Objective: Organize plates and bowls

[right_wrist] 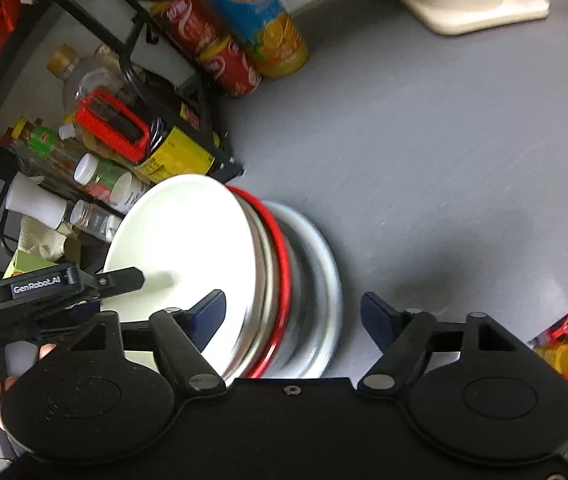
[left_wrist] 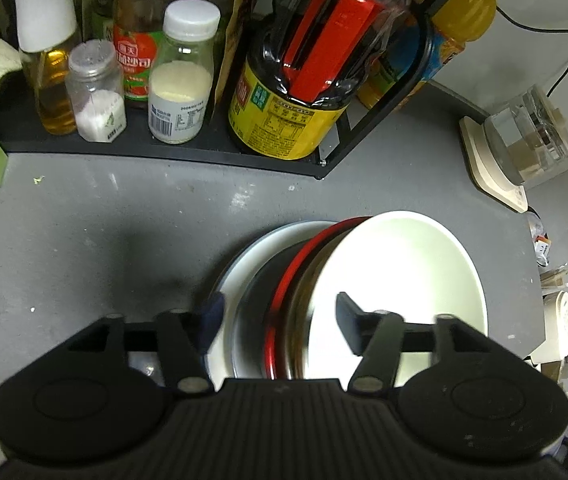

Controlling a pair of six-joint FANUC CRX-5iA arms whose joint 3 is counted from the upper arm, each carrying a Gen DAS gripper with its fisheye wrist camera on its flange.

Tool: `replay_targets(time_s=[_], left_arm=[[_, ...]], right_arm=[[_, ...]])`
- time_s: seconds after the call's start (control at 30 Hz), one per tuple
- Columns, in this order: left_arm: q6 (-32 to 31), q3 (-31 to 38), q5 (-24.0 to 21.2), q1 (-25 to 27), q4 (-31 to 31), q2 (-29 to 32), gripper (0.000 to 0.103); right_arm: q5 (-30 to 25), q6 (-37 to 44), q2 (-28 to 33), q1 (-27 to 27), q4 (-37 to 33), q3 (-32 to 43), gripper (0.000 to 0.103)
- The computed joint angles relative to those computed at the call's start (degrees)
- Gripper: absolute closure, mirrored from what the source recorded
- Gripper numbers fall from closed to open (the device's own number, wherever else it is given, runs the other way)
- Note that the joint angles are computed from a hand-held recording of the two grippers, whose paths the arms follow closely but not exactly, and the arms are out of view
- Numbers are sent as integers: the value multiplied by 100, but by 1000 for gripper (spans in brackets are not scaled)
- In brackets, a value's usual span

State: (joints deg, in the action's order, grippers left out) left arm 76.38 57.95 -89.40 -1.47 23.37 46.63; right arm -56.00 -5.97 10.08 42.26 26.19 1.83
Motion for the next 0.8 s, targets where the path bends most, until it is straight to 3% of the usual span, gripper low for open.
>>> replay_targets(time_s=[0.07, 0.3, 0.53, 0.8], left_arm=[[-3, -148, 108, -22, -79, -137, 26], [-436, -1015, 560, -32, 25, -736, 18], [-947, -2264, 1194, 9, 224, -1741, 14], [-1253, -3493, 1438, 196, 334, -2904, 11]], right_arm=[[-93, -185, -82, 87, 279, -130, 18], [-703, -775, -433, 555, 843, -481, 1], [-1642, -1538, -944, 1362, 1467, -941, 0], [-2355, -2099, -1330, 2093, 1948, -1340, 0]])
